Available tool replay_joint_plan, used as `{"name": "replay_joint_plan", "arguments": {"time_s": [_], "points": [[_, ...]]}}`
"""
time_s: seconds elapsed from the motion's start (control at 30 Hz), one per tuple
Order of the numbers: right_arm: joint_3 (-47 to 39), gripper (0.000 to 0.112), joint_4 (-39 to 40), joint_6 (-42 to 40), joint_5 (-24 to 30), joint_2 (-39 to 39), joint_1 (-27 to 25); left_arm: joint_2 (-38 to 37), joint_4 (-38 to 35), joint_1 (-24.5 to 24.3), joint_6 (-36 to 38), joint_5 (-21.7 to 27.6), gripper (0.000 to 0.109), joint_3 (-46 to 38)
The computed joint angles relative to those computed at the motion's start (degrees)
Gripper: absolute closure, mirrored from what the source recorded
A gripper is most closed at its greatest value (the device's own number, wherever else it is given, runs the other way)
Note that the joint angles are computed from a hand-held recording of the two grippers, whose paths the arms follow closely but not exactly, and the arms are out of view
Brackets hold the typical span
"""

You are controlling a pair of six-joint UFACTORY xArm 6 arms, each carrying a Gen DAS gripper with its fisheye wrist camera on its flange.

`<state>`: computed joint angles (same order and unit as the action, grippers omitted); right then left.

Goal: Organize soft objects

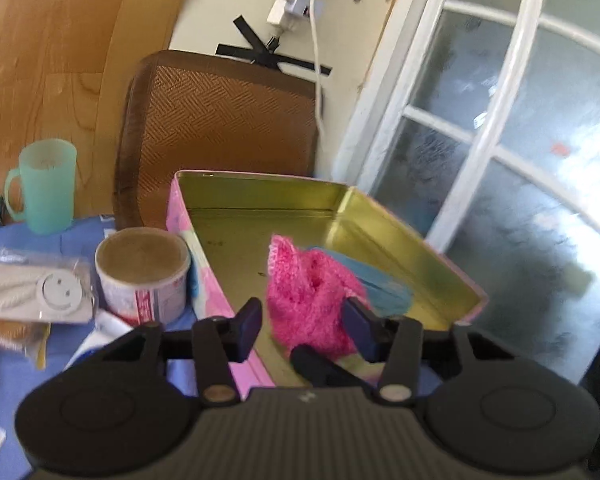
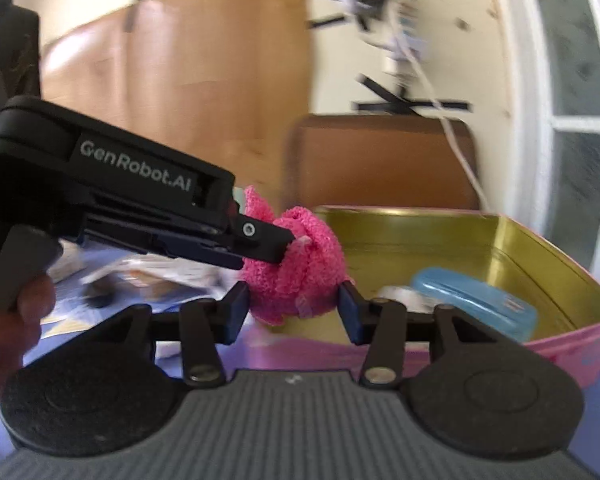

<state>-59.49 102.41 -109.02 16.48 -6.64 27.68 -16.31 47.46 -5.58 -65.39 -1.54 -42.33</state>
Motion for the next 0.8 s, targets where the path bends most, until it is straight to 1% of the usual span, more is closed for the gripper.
{"name": "replay_joint_plan", "arguments": {"time_s": [0.03,0.07,0.1,0.13,0.17,0.23,0.27,0.3,0.33,0.4,0.43,0.5,0.53,0.57,0.6,0.7,0.73,0.77,0.8], "points": [[-1.69,0.055,-0.02,0.15,-1.3,1.85,-0.03,0.93,4.03,0.13,-3.6,1.4,0.058,-1.43],[-3.65,0.052,0.94,-0.75,-3.5,3.91,0.33,1.09,5.66,0.2,-5.28,2.22,0.058,-1.82],[-5.61,0.051,4.3,-3.97,-5.63,5.85,0.83,0.65,4.89,0.51,-4.95,1.88,0.058,-1.19],[-6.72,0.051,7.07,-6.3,-7.05,6.95,1.13,-0.9,5.07,1.48,-5.29,0.34,0.055,0.69],[-7.19,0.051,7.83,-6.23,-7.03,7.49,1.02,-2.48,6.65,2.31,-6.61,-0.03,0.053,2.0],[-6.41,0.051,7.95,-4.43,-4.65,7.15,0.03,-6.63,11.49,4.34,-10.66,0.3,0.052,5.02],[-5.86,0.051,8.93,-4.98,-4.27,6.72,-0.09,-9.44,11.13,5.69,-10.22,-0.09,0.052,7.73],[-5.78,0.051,9.86,-5.82,-4.41,6.49,0.07,-12.17,8.36,6.66,-7.66,-0.06,0.052,10.56],[-5.07,0.051,12.5,-8.4,-4.25,5.72,0.09,-15.49,5.11,7.87,-4.86,0.31,0.052,13.97],[-4.12,0.052,15.43,-10.88,-2.8,4.61,-0.12,-22.0,-0.28,10.2,-0.19,2.58,0.052,19.98],[-3.8,0.053,15.31,-10.55,-1.89,4.17,-0.16,-25.19,-3.32,11.39,2.37,4.21,0.052,22.73],[-2.62,0.059,14.86,-10.44,0.22,2.79,0.17,-31.62,-9.38,14.37,7.63,7.19,0.052,28.02],[-1.88,0.065,15.0,-11.16,1.01,1.91,0.63,-34.23,-10.32,15.67,8.59,8.82,0.052,29.81],[-1.17,0.066,14.33,-11.26,1.99,1.17,1.18,-37.05,-10.9,17.24,9.3,10.84,0.052,31.62],[-0.81,0.068,12.86,-10.4,2.91,0.89,1.65,-39.47,-12.29,18.73,10.54,12.33,0.052,33.24],[-0.73,0.069,1.96,-0.63,5.64,1.38,3.84,-44.42,-19.03,22.73,16.09,13.28,0.052,37.62],[-1.41,0.069,-1.07,2.11,5.82,2.15,4.72,-45.21,-21.15,23.9,17.47,12.64,0.053,39.06],[-2.48,0.069,-4.01,3.73,5.3,3.35,6.05,-46.57,-23.38,25.34,19.37,9.61,0.052,41.22],[-3.88,0.069,-6.92,4.31,4.15,4.88,7.58,-47.21,-26.2,25.74,21.26,8.33,0.052,42.02]]}}
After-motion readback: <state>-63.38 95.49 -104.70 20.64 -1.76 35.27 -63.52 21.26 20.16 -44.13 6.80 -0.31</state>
